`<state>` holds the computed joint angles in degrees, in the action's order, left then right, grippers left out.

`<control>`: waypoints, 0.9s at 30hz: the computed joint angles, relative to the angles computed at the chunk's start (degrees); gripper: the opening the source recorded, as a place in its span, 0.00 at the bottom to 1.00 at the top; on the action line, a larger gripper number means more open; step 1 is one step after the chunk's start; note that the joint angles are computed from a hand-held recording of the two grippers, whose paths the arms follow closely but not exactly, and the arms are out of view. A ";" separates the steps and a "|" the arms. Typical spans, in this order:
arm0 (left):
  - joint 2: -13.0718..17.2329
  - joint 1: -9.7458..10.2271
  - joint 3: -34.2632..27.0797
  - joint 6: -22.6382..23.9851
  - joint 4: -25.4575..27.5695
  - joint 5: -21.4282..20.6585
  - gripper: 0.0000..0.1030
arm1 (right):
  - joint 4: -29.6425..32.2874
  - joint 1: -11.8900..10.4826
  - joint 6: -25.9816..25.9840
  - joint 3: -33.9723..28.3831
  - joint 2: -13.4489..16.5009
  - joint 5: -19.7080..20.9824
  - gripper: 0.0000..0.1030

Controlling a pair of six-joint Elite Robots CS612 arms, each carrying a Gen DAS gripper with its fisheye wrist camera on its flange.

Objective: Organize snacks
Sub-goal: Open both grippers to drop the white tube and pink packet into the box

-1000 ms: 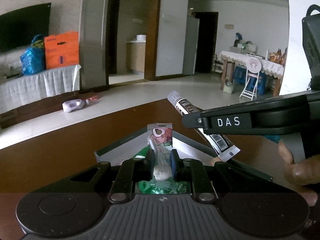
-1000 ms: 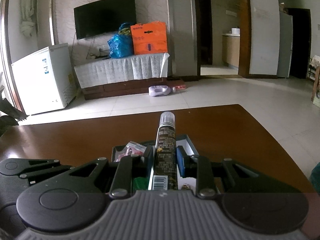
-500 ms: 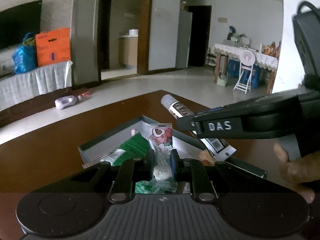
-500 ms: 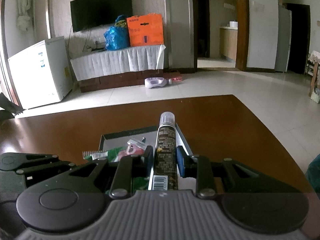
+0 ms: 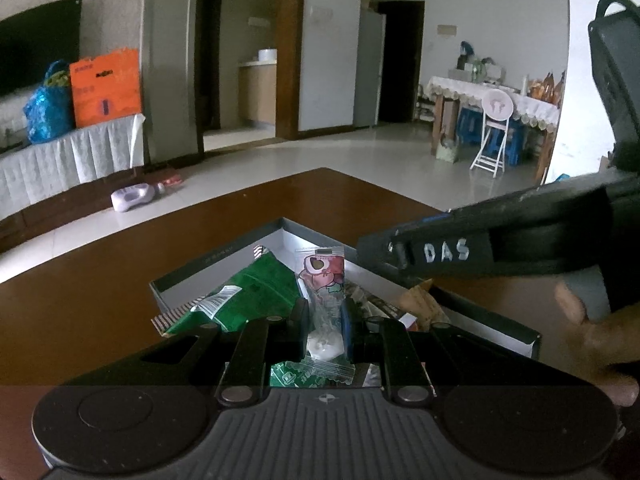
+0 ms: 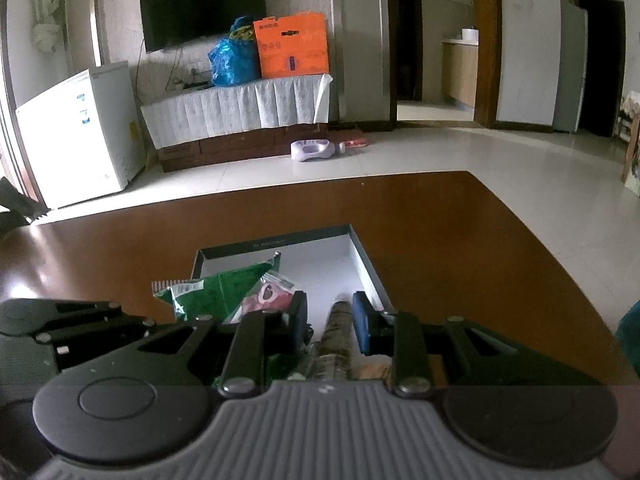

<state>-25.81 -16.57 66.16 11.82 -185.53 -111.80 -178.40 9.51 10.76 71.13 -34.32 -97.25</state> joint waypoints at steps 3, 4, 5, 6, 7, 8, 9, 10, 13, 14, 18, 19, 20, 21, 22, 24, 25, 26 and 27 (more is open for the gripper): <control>0.05 -0.04 -0.13 0.17 0.23 -0.05 0.18 | -1.11 -0.13 0.73 0.14 -0.03 -0.24 0.24; 0.01 -0.08 -0.15 0.25 0.42 0.01 0.18 | -1.35 -0.16 1.04 0.19 -0.04 -0.24 0.24; -0.02 -0.09 -0.07 0.39 0.71 -0.18 0.18 | -1.36 -0.17 1.11 0.15 -0.02 -0.25 0.24; -0.01 -0.05 -0.12 0.67 1.30 -0.58 0.19 | -1.30 -0.17 1.08 0.14 -0.02 -0.24 0.24; -0.02 -0.11 -0.01 0.76 1.31 -0.67 0.20 | -1.24 -0.13 1.03 0.06 0.03 -0.32 0.24; 0.03 -0.15 0.06 0.74 1.00 -0.49 0.21 | -1.23 -0.08 0.97 0.04 0.05 -0.36 0.24; 0.07 -0.20 0.08 0.94 0.89 -0.42 0.30 | -1.24 -0.06 0.99 0.02 0.04 -0.35 0.24; 0.12 -0.17 0.03 1.32 0.99 -1.03 0.43 | -1.28 -0.02 1.01 -0.06 0.09 -0.37 0.24; 0.17 -0.22 0.33 1.57 -0.49 -1.11 0.56 | -1.70 -0.01 0.89 0.34 -0.04 -0.44 0.24; 0.17 -0.24 0.37 1.73 -0.57 -1.07 0.57 | -1.67 0.02 0.78 0.31 0.01 -0.52 0.24; 0.18 -0.19 0.37 1.29 -0.63 -0.93 0.57 | -1.70 0.04 0.54 0.37 -0.05 -0.60 0.24; 0.14 -0.21 0.44 1.26 -0.64 -0.86 0.57 | -1.68 0.06 0.58 0.30 -0.01 -0.63 0.24; 0.14 -0.20 0.46 1.18 -0.68 -0.86 0.57 | -1.73 0.08 0.54 0.33 0.00 -0.80 0.24; 0.13 -0.22 0.49 1.08 -0.80 -0.70 0.57 | -1.88 0.08 0.52 0.54 -0.11 -0.80 0.24; 0.14 -0.24 0.47 1.08 -0.78 -0.68 0.57 | -1.83 0.10 0.57 0.51 -0.13 -0.80 0.24; 0.14 -0.24 0.47 1.06 -0.80 -0.69 0.57 | -1.74 0.11 0.54 0.49 -0.13 -0.84 0.24; 0.15 -0.23 0.45 1.08 -0.77 -0.70 0.57 | -1.74 0.11 0.54 0.49 -0.13 -0.84 0.24; 0.15 -0.23 0.45 1.08 -0.77 -0.70 0.58 | -1.62 0.13 0.58 0.55 -0.18 -0.77 0.24; 0.16 -0.24 0.48 1.05 -0.89 -0.63 0.60 | -1.48 0.18 0.66 0.55 -0.23 -0.85 0.24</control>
<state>-25.65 -16.81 66.64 12.87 -186.43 -112.42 -179.88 9.69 11.41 71.67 -34.54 -98.10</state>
